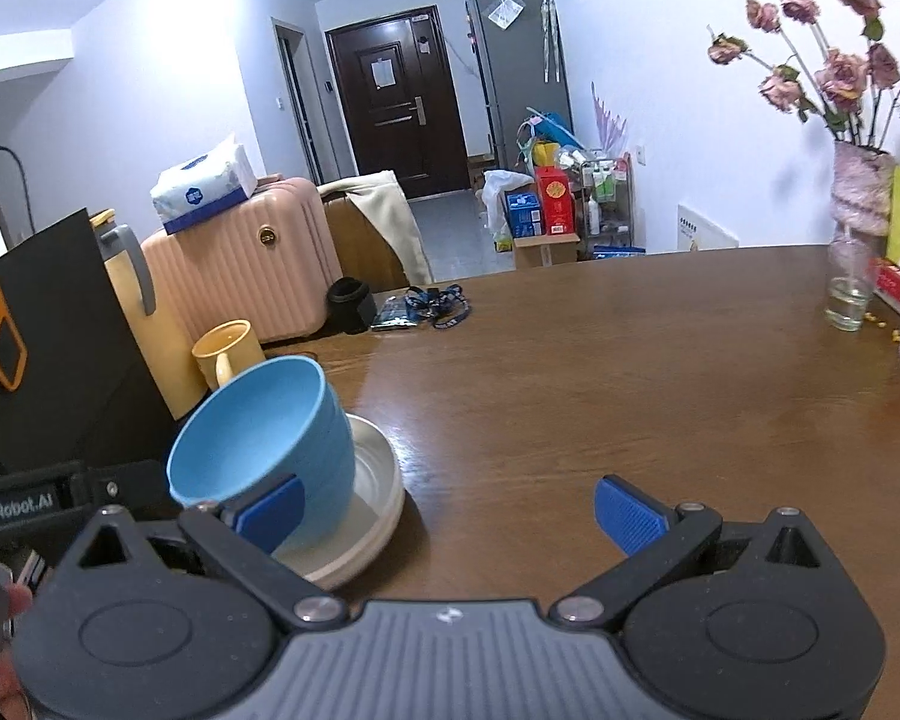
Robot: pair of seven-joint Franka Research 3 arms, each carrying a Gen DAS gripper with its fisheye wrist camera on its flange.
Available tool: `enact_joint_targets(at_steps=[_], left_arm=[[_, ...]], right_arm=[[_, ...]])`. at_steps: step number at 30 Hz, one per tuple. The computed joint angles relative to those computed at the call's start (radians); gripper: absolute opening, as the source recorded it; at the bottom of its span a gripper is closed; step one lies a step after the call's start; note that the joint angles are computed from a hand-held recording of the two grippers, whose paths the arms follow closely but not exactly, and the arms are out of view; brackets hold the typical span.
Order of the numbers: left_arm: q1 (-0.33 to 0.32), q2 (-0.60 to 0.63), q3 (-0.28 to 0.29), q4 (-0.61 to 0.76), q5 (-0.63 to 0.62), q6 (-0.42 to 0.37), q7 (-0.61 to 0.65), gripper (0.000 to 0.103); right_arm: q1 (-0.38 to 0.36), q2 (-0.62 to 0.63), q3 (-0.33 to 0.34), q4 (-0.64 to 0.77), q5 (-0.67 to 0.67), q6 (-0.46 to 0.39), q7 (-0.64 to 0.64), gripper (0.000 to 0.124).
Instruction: Organize plates and bowls
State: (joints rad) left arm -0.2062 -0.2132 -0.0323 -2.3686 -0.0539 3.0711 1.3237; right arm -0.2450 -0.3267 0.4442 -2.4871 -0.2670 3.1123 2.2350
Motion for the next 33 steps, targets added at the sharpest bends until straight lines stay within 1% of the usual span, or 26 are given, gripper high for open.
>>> enact_joint_targets(at_steps=[1,3,7,13,15,19,26,33], left_arm=[[0.004,-0.017,-0.010,-0.016,0.004,0.004,-0.011,0.103],[0.010,-0.055,-0.028,-0.053,0.021,0.013,-0.039,0.103],[0.027,-0.134,-0.067,-0.128,0.078,0.028,-0.114,0.103],[0.015,-0.259,-0.088,-0.236,0.147,0.026,-0.212,0.103],[-0.011,-0.297,-0.078,-0.267,0.158,0.019,-0.229,0.103],[-0.039,-0.371,-0.080,-0.323,0.181,0.012,-0.263,0.103],[-0.059,-0.481,-0.114,-0.398,0.227,0.004,-0.316,0.103],[-0.081,-0.578,-0.131,-0.452,0.261,-0.031,-0.352,0.103]], right_arm=[[0.033,-0.030,-0.034,-0.031,0.013,0.002,-0.018,0.103],[0.071,-0.078,-0.071,-0.074,0.042,0.001,-0.052,0.103],[0.134,-0.188,-0.127,-0.168,0.107,-0.009,-0.127,0.103],[0.192,-0.339,-0.169,-0.284,0.192,-0.035,-0.216,0.103],[0.205,-0.386,-0.177,-0.316,0.218,-0.045,-0.242,0.103],[0.221,-0.482,-0.183,-0.375,0.266,-0.073,-0.283,0.103],[0.238,-0.653,-0.182,-0.461,0.313,-0.133,-0.316,0.103],[0.248,-0.803,-0.190,-0.527,0.330,-0.204,-0.316,0.103]])
